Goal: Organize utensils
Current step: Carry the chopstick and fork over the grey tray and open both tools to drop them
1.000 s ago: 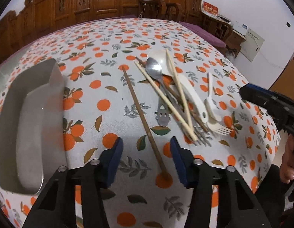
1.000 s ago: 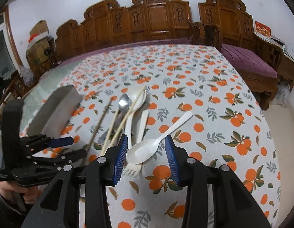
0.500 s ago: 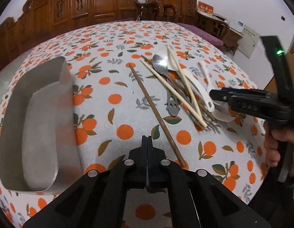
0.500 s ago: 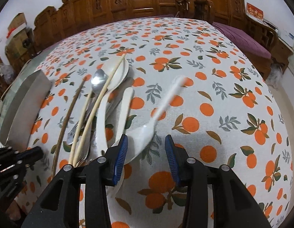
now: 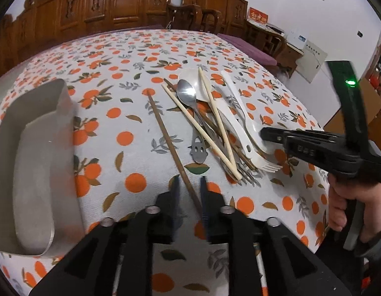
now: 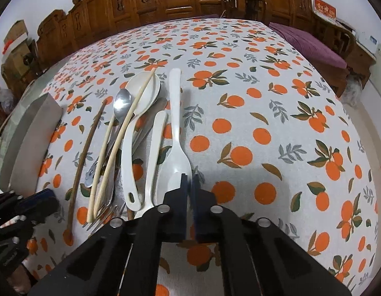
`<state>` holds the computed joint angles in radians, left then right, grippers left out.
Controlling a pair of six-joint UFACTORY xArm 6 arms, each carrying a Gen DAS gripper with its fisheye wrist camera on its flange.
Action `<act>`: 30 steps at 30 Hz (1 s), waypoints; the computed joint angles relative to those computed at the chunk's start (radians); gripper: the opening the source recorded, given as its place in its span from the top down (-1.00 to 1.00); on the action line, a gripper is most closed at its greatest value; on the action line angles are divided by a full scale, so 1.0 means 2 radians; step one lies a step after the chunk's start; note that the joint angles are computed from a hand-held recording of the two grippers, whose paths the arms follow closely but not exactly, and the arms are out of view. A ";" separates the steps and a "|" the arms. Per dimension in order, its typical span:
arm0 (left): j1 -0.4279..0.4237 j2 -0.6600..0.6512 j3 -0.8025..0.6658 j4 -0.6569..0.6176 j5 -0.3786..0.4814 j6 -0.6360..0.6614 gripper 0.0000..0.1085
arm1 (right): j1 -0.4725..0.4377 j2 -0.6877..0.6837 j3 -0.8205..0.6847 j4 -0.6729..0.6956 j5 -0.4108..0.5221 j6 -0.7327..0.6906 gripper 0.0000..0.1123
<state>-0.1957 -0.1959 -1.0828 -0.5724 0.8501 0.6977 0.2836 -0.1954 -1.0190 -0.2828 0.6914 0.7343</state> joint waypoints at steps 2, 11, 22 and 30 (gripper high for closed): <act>-0.005 0.006 -0.001 0.008 -0.003 -0.008 0.56 | 0.002 -0.010 0.006 -0.004 -0.002 0.005 0.96; -0.027 0.002 0.020 0.068 -0.050 -0.043 0.82 | 0.025 -0.043 0.022 -0.029 -0.007 0.021 0.96; 0.016 -0.015 0.011 0.034 -0.018 -0.024 0.93 | 0.058 -0.056 0.009 -0.048 -0.003 0.040 0.96; 0.059 -0.065 0.013 -0.013 0.000 0.014 0.93 | 0.085 -0.036 -0.021 -0.056 0.000 0.050 0.96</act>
<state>-0.0772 -0.3255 -1.0562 -0.5988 0.8501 0.7258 0.4539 -0.2682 -1.0606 -0.3952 0.6919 0.8333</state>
